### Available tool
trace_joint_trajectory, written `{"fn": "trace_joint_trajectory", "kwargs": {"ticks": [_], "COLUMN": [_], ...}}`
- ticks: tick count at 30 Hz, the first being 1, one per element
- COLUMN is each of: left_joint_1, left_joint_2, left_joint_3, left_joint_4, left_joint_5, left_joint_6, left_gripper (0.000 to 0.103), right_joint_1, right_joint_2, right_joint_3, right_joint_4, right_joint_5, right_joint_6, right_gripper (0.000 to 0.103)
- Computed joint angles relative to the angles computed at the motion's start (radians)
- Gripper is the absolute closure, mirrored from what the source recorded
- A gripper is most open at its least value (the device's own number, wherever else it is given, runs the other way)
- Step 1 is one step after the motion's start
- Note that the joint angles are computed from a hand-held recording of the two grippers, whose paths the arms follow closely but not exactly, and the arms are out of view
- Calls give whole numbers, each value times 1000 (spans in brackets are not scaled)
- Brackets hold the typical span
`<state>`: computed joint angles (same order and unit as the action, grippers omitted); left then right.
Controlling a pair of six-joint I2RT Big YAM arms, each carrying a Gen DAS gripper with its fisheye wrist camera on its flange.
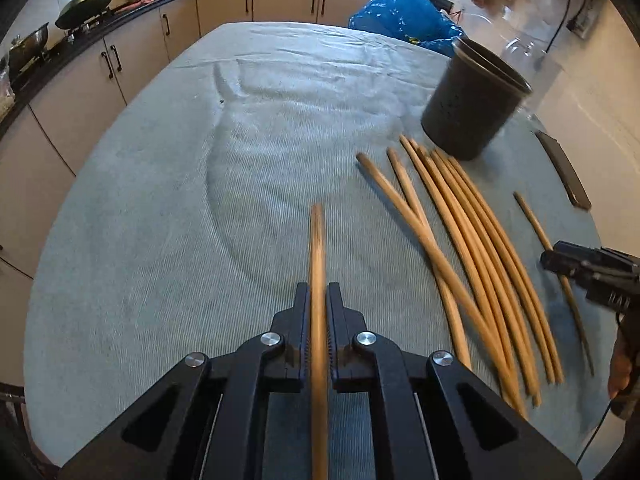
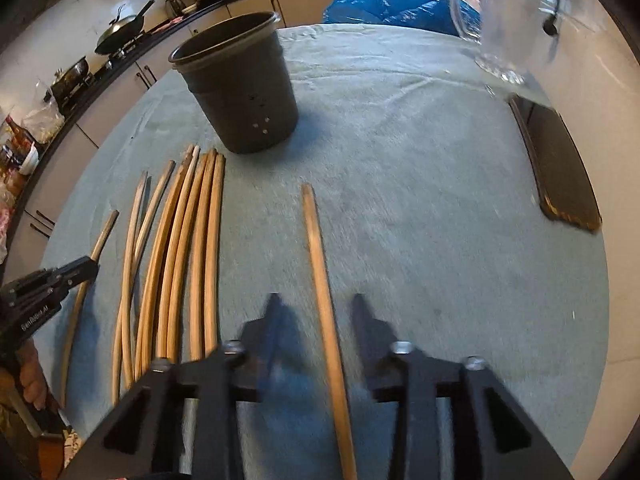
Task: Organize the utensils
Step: 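Lift both held chopsticks and carry them over the black holder cup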
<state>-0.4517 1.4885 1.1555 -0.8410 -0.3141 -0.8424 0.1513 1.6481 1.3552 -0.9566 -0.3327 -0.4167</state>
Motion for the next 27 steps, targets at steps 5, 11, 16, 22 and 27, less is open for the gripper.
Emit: {"fn": "trace_joint_trajectory", "kwargs": {"ticks": [5,11,16,22,27], "left_joint_1": [33,63,58,0,-79], "left_joint_2": [43,88,84,-37,-144], "left_joint_3": [65,129,117,27,-1], "left_joint_4": [-54,-100,-74,-2,33], "left_joint_5": [34,66,43,-46,-159], "left_joint_6": [65,198,220,128,103], "left_gripper": [96,95,96,97,96], "right_joint_1": [65,99,110,87,8], "right_joint_2": [52,158,112,9,-94], "right_joint_3": [69,227,178,40,-66], "right_joint_4": [-27,-172,-130,-1,91], "right_joint_5": [116,163,145,80,-55], "right_joint_6": [-68,-75,-98,-69,7], "right_gripper": [34,27,88,95,95]}}
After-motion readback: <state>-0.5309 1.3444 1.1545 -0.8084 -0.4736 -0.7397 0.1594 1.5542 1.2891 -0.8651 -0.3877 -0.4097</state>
